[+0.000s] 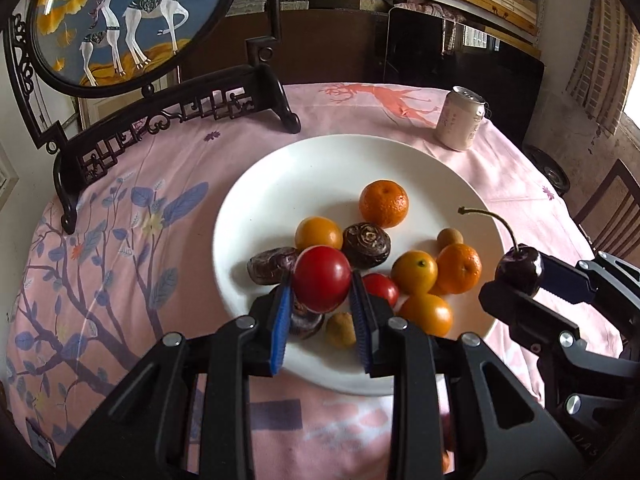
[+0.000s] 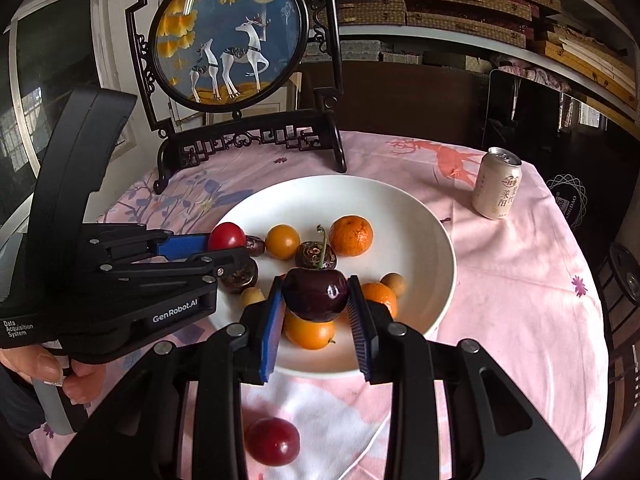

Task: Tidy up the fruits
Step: 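Release tomato onto plate with left tool while right tool releases cherry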

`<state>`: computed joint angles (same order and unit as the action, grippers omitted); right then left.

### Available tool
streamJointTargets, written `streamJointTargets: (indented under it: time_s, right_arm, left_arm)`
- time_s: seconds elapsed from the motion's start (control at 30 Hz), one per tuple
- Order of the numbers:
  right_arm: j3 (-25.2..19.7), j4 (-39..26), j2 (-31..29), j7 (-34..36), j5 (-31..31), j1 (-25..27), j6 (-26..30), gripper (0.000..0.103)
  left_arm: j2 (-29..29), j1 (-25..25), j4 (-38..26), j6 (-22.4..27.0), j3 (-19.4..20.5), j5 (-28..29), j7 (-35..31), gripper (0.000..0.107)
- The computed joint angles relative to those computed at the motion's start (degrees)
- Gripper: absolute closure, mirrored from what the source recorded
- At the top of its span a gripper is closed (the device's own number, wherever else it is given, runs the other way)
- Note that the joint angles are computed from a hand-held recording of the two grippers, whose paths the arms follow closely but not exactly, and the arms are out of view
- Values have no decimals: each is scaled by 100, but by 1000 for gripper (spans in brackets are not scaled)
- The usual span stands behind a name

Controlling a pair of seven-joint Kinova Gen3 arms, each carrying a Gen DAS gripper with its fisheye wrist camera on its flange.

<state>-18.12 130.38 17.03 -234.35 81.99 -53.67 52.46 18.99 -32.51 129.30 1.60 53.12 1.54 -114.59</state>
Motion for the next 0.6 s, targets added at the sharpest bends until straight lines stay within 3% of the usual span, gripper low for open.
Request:
streamJointTargets:
  time_s: [0.23,0.4,0.6]
  right_arm:
    - [203,-206,347,178,373,441,-428,71]
    - [259,-295,504,186,437,555,-484,71]
    - [382,-527,638,599,146,595,-455,71]
  left_arm:
    - [194,1253,-416,54,-1217,93,218,79]
    - [203,1452,-454,-16,-1383,51,291,79]
    - [213,1988,-577,-32,-1900,39,532,79]
